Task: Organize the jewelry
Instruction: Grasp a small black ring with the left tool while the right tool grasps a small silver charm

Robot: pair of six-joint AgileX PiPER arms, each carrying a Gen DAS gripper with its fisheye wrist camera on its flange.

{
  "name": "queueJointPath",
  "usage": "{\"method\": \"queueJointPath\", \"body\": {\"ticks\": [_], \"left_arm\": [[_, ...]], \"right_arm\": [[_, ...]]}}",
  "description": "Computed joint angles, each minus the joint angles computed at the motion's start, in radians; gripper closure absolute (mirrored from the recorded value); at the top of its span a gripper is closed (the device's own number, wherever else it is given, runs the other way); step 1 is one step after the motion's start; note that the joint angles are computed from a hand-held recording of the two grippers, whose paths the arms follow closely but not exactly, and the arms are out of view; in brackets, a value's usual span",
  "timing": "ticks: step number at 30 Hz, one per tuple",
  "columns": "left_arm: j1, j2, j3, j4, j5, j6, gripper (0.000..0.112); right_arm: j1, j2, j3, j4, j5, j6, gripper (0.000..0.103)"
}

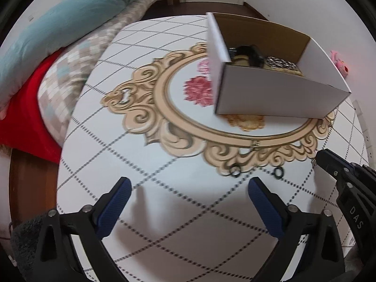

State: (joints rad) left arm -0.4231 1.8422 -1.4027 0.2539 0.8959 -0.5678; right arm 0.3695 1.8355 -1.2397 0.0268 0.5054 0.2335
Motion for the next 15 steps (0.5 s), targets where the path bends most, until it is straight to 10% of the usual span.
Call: {"method": "queueJointPath", "body": {"ticks": [15], "left_arm": [[-0.056, 0.029, -0.049, -0.044, -0.023, 0.061, 0.100]], "right_arm": [[-0.048, -0.040, 0.029, 0.032, -0.007, -0.019, 0.099]]}}
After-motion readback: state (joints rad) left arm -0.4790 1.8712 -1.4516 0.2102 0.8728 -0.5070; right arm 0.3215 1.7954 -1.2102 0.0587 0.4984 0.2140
